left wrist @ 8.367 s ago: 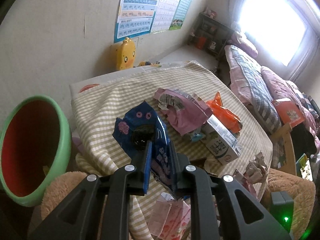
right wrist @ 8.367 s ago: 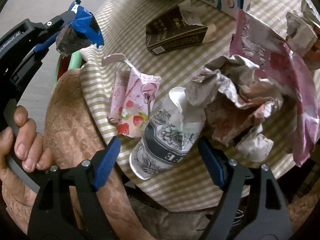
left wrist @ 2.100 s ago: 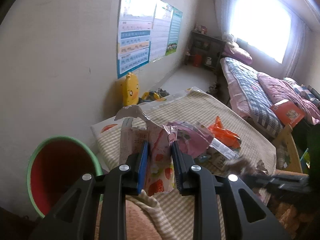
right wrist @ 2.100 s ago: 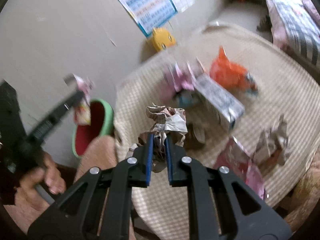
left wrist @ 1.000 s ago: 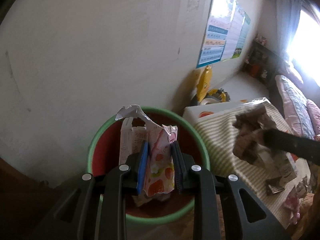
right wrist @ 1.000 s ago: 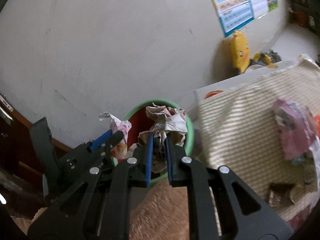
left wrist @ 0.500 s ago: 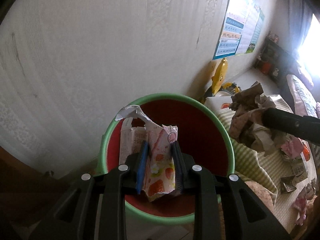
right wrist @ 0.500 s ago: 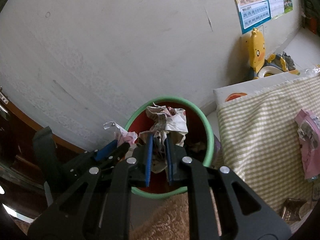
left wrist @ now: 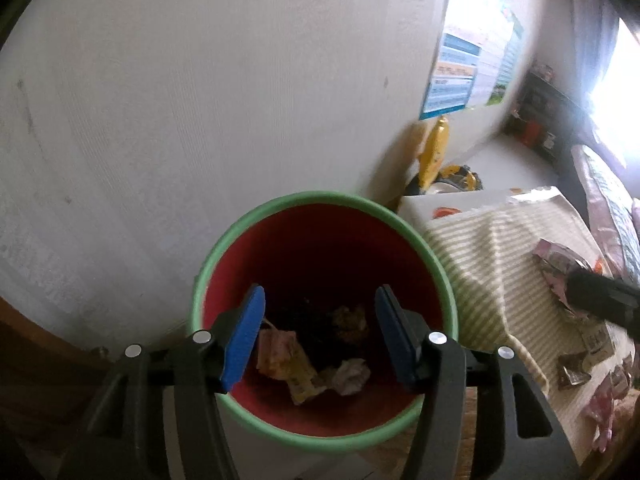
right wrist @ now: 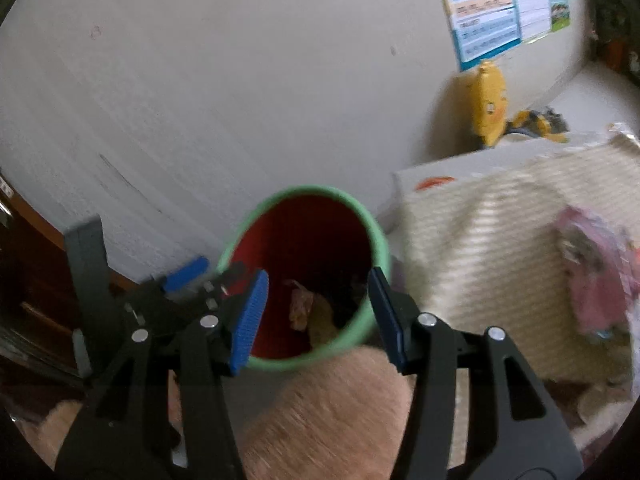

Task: Collect trash
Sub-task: 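Grasp the dark Baisi box with the left gripper while the right grasps the pink wrapper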

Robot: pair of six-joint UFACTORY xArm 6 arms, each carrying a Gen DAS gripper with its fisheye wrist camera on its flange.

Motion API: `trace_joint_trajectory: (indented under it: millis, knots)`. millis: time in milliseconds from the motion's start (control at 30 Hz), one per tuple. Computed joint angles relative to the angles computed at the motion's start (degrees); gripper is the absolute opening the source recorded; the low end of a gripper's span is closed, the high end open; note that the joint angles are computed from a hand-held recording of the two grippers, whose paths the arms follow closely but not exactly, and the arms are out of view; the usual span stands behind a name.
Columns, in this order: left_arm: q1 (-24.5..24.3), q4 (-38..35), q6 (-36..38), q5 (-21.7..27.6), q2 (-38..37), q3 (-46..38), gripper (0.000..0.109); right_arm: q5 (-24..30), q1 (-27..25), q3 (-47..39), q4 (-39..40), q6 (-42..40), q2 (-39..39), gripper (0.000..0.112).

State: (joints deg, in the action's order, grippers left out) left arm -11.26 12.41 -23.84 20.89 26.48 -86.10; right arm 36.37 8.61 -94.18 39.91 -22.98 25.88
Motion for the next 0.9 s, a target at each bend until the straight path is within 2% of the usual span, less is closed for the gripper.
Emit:
trace_joint_trajectory:
  millis: [200,333,467,533,600,667,733,900]
  knots:
    - [-3.94,-7.36,7.86,-0.43,0.70,-2.16,0.055,-4.36,-5.25,18.69,-3.82,2.27,-11.65,0.051]
    - [-8.03,-14.16,16.31,-0.37,1.33,-4.06,0.055,-6.26,-10.52,28.85,-9.87,9.49,-18.04,0.051]
    - [-12.47,-15.47,24.94,1.32,2.73,-6.97,0.055,-6.91,-16.45,34.80,-11.66,16.34,-22.90,0.053]
    - [-14.71,-18.38,30.91,3.88,3.84,-9.35,0.055,-7.08,-18.83,37.47,-16.59,21.69,-25.15,0.066]
    - [-16.52,-24.93,36.49,6.84,5.11,-12.12,0.055,-6.27,-20.62,39.17,-20.26,25.30,-26.26,0.067]
    - [-17.96,-29.41,39.97,9.58,6.55,-14.60,0.055,-4.44,-22.43,40.37,-20.10,26.98,-26.32,0.067]
    - [-19.66,-28.77,40.61,12.54,9.21,-18.38,0.055,-2.98,-24.48,41.95,-14.85,24.87,-26.02,0.067]
    - [-21.71,-26.29,40.42,19.47,14.37,-25.25,0.055,0.70,-25.02,42.84,-14.46,25.07,-24.22,0.067]
